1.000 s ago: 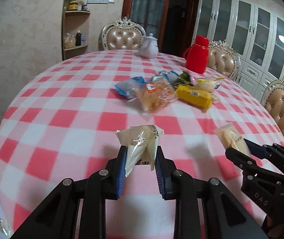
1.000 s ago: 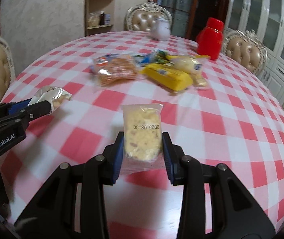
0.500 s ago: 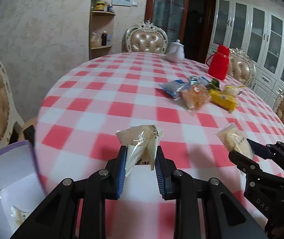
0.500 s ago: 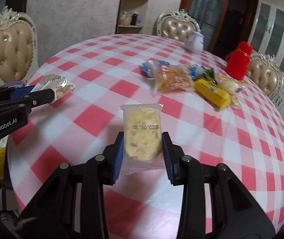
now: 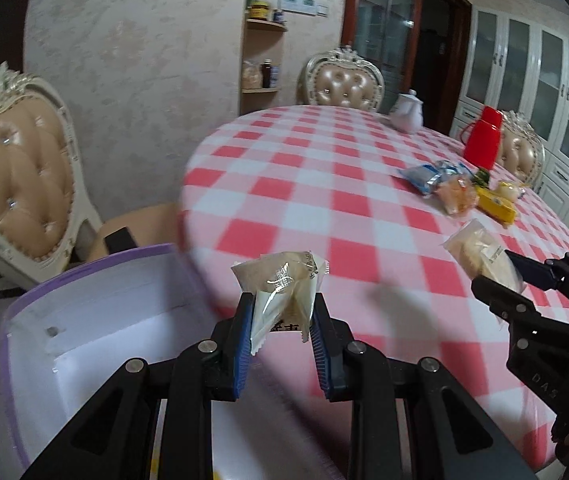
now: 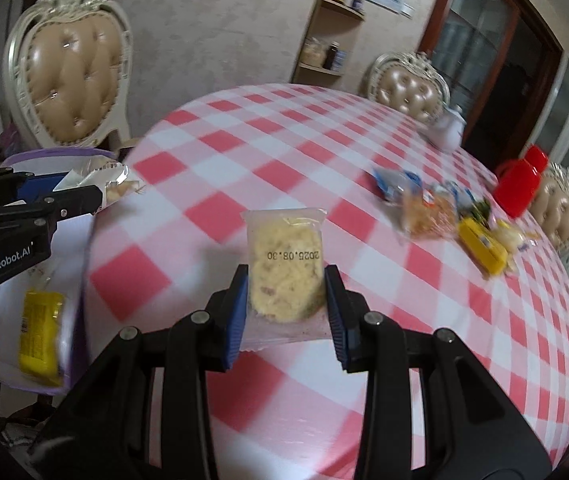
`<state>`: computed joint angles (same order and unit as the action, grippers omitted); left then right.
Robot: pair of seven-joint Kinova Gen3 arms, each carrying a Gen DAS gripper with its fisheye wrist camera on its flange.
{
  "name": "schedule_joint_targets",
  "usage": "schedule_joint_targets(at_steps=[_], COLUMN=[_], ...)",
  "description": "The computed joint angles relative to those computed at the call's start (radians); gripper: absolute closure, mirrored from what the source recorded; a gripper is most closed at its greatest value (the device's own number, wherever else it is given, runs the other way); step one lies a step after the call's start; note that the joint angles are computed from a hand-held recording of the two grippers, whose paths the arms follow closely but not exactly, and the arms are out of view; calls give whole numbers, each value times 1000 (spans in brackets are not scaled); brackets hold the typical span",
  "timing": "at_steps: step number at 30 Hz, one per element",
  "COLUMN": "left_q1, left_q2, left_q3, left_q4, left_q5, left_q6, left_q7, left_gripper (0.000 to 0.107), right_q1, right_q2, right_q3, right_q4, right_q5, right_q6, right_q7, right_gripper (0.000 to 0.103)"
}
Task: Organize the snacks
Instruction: 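Carry both bags to the white box and release them inside, then move both tools back over the table toward the remaining snacks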
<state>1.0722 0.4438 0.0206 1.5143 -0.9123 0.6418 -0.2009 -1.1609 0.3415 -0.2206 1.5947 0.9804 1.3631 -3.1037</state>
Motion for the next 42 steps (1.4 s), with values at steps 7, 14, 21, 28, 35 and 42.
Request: schedule_joint_targets(at_steps=[7, 14, 21, 28, 35, 42], left_q1=[-37, -114, -203, -261, -253, -190], left_q2=[-93, -164, -211, -200, -170, -153], left_q3=[-3, 49, 100, 134, 137, 131], left_q4=[147, 272, 369, 379, 348, 315], left_q5=[-65, -125, -157, -99, -40, -98], left_q6=[-19, -20, -34, 11, 94, 204], left_q7=[93, 165, 225, 169, 113, 168], left_gripper=[80, 79, 80, 79, 65, 40], right_q1=[-41, -87, -121, -123, -62, -95], right_q2=[89, 178, 261, 307, 299, 262], right_q3=[23, 77, 135, 164, 139, 177], right_q4=[-146, -291, -420, -479, -422, -354], right_q5=[11, -8, -56, -143, -293, -286], right_q6=[13, -2, -32, -114, -279, -340], right_q7=[128, 264, 388, 473, 528, 480], right_gripper=[63, 63, 63, 63, 61, 30])
